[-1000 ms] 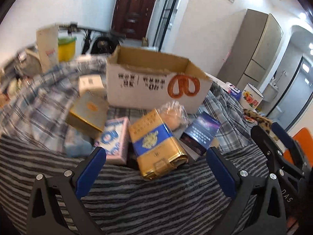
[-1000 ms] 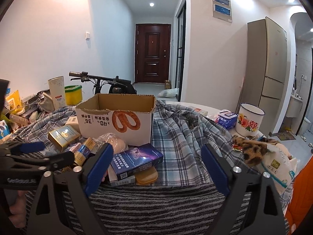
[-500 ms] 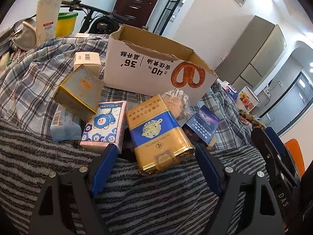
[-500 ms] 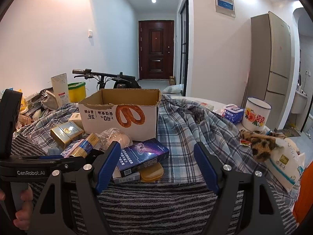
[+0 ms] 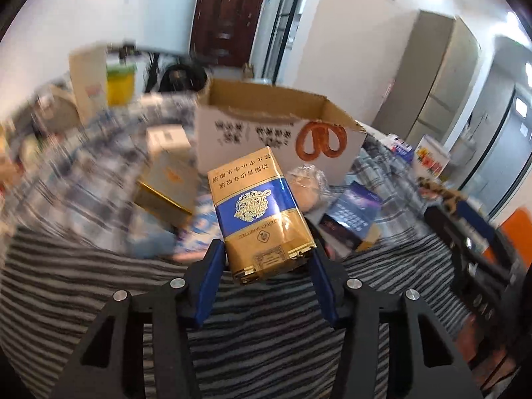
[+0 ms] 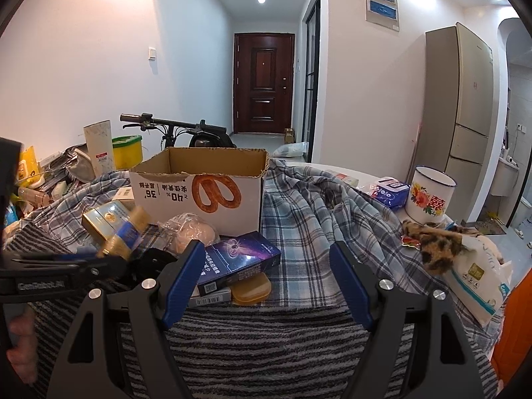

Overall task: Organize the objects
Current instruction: 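Close the left tool on the gold-and-blue cigarette pack, then lift the gold pack with the left tool while the right tool closes on the purple cigarette pack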

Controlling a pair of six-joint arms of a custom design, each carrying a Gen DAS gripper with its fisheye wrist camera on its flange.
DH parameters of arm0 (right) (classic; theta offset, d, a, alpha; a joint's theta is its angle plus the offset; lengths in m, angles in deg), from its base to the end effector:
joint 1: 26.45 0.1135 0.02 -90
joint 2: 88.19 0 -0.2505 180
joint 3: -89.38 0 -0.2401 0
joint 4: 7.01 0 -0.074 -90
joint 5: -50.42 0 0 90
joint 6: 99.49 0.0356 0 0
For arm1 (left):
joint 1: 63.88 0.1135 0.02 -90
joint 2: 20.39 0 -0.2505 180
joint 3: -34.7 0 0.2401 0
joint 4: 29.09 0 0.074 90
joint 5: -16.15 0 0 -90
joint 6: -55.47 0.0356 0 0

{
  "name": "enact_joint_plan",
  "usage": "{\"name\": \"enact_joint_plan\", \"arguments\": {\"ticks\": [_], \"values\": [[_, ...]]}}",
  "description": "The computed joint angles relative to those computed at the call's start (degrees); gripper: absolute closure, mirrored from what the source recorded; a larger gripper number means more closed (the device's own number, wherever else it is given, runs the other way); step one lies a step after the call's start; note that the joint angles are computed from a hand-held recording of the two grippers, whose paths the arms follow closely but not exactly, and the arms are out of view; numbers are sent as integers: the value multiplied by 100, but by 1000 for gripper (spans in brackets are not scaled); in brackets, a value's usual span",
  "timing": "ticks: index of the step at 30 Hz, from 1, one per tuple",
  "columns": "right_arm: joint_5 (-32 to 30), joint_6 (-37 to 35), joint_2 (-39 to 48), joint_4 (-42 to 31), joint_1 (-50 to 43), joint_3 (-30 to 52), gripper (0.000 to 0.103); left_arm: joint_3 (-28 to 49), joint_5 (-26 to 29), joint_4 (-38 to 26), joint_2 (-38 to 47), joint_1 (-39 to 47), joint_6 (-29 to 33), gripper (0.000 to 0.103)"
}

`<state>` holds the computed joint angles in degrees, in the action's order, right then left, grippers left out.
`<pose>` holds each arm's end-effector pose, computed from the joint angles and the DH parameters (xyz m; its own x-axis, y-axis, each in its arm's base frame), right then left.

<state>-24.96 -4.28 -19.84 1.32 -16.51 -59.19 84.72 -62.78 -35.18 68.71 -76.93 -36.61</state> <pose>0.2131 0.0282 0.1502 -0.4648 0.0078 -0.8854 0.0939 0.9948 -0.0406 0.2705 -0.0697 0.1354 -0.7033 0.1264 -0.6996 0.3282 0.9307 -0.1617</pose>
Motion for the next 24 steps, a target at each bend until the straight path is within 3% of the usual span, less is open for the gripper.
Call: {"name": "enact_joint_plan", "arguments": {"ticks": [6, 12, 15, 19, 24], "values": [[80, 4, -53, -45, 135, -18, 27, -44, -623, -703, -337, 141, 841, 50], [50, 98, -121, -151, 246, -27, 27, -193, -372, -834, -471, 292, 1272, 47], [65, 78, -119, -230, 256, -10, 27, -140, -395, -843, -360, 123, 1241, 39], [-27, 132, -5, -273, 132, 63, 26, -83, -249, -729, -124, 113, 1080, 38], [-283, 268, 196, -246, -35, 148, 13, -197, -532, -394, -137, -153, 1010, 38]]}}
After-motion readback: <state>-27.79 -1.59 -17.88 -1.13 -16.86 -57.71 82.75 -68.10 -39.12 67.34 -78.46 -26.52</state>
